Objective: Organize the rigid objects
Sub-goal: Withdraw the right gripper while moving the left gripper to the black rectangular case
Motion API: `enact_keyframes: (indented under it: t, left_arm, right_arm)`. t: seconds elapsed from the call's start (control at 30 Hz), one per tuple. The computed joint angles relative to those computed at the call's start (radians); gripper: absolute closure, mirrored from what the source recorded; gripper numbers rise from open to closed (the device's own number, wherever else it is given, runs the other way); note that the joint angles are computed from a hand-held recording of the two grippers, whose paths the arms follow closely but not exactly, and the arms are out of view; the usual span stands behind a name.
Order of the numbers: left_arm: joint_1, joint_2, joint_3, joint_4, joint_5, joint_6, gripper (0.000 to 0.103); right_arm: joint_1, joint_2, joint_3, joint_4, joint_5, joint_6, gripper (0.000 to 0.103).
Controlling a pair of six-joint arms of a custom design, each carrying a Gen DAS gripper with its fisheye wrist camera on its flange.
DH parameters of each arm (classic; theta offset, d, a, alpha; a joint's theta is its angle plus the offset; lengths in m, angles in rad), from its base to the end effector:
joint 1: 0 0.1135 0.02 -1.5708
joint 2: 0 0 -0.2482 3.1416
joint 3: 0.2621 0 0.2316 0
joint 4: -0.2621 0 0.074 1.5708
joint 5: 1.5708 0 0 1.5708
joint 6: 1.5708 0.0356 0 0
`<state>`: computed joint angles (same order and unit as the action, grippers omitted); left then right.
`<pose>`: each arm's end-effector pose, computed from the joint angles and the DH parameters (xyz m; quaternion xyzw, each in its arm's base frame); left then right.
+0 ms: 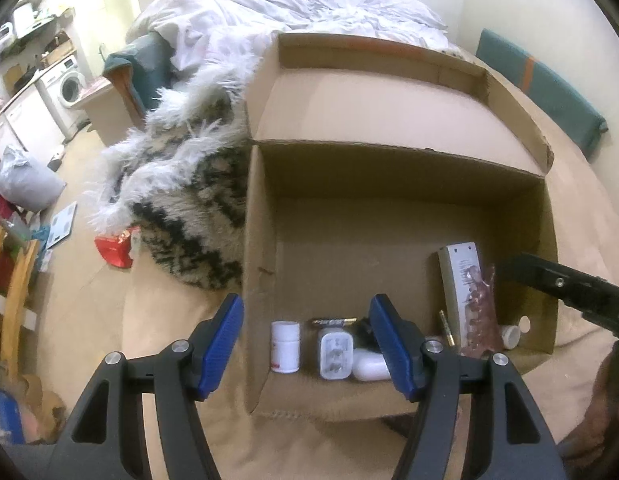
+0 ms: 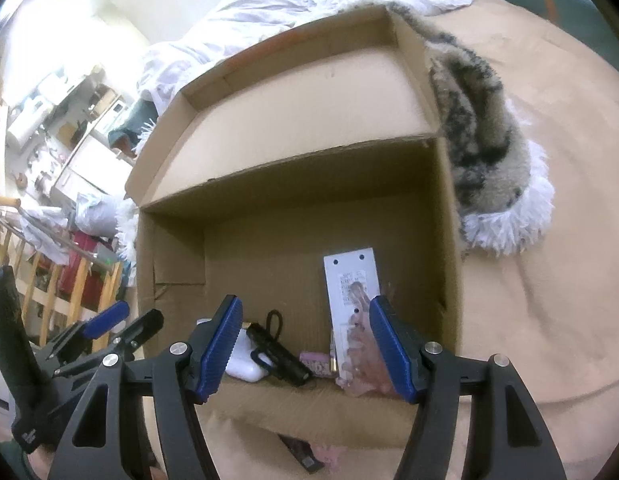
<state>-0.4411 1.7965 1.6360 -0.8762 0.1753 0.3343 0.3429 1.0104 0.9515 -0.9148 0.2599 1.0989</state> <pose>0.3242 -0.1599 0.2850 0.3847 0.8808 -0.0983 0.2580 0.1687 0.0505 0.2808 0.3852 0.8667 0.0995 0.3008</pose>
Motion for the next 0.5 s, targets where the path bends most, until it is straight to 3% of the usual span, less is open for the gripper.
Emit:
enact_keyframes:
  t: [0.13, 0.5]
  left_arm:
    - [0.007, -0.019, 0.009, -0.037, -0.020, 0.008, 0.040]
    - [0.086, -0.141, -0.029, -0.123, 0.034, 0.019, 0.040]
  right_arm:
    - [0.051, -0.071, 0.019, -0.020, -0.023, 0.118, 0.034]
    - [0.403, 0.018, 0.260, -0.309, 0.216, 0.352, 0.034]
